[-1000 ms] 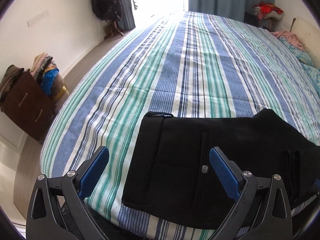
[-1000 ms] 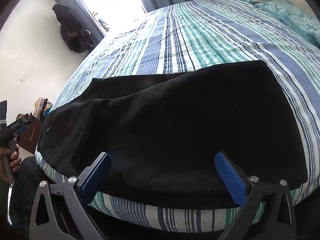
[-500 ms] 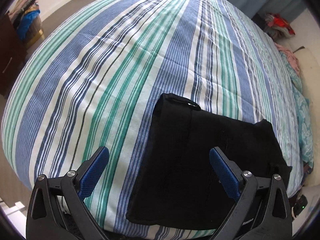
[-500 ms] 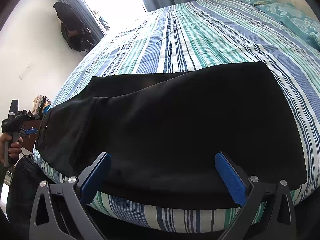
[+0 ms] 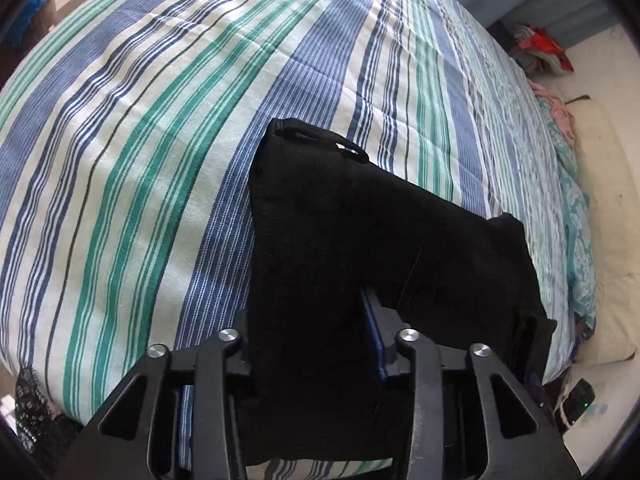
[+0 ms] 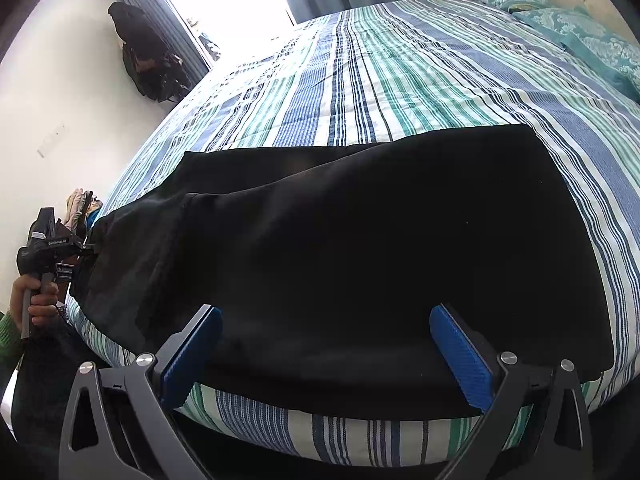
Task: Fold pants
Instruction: 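Grasp the folded trouser edge with the left gripper and lift it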
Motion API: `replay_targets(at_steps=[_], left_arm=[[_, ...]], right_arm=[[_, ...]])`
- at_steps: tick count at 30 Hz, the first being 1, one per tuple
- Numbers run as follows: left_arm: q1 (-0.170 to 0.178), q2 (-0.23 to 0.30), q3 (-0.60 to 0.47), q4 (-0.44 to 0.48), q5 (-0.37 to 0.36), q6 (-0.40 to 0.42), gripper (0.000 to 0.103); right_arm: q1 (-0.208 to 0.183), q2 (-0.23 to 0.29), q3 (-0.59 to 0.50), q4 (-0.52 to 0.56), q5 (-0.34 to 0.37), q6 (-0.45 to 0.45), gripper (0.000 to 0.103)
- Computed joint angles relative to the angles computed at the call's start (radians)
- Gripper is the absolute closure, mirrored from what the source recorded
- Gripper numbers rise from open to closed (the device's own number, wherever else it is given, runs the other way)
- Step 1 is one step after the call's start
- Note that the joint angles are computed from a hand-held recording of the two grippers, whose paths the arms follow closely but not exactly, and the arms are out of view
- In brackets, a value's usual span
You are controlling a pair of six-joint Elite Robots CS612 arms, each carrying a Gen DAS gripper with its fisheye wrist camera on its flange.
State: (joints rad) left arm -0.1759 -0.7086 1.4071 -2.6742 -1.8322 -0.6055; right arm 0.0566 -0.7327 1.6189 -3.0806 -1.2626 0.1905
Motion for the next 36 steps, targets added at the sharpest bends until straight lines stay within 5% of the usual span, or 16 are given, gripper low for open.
replay_targets(at_steps=[6,10,17,20,22,24,26,28,32,36], left_arm=[[-0.021,-0.074,0.043,-0.090,-0.064,-0.090,0.084],[-0.069,-0.097,0.022,-0.130,-0.127,-0.078,0.084],[-0.186,-0.027,-0.110,-0.070,-0.102,-0.033,0.084],[-0.230,0.020,-0.167,-0.015,-0.072,-0.004,0.083],[-0.255,0.053,-0.212,0.040,-0.055,0.040,0.073],[-0.258,0.098,-0.269,0.106,-0.146,0.067,0.060],[-0.253,0.128,-0.300,0.141,-0.273,0.068,0.060],[-0.250,0.116,-0.276,0.102,-0.301,0.074,0.059],[-0.241,0.026,-0.151,-0.046,-0.200,0.118,0.040],[-0.219,-0.058,-0.011,-0.185,-0.011,0.127,0.030]], right_arm=[[-0.009,0.000,-0.004,0.009,0.024,0.025,0.000],[-0.018,0.002,-0.008,0.011,0.055,0.056,0.000],[-0.041,0.000,0.007,-0.040,0.137,0.133,0.000],[-0.058,0.003,0.029,-0.145,0.181,0.208,0.000],[-0.067,0.003,0.047,-0.243,0.186,0.256,0.000],[-0.076,0.003,0.063,-0.340,0.179,0.300,0.000],[-0.083,0.004,0.076,-0.419,0.166,0.341,0.000],[-0.089,0.007,0.082,-0.472,0.164,0.381,0.000],[-0.102,0.019,0.081,-0.528,0.206,0.448,0.000],[-0.112,0.043,0.033,-0.489,0.401,0.405,0.001]])
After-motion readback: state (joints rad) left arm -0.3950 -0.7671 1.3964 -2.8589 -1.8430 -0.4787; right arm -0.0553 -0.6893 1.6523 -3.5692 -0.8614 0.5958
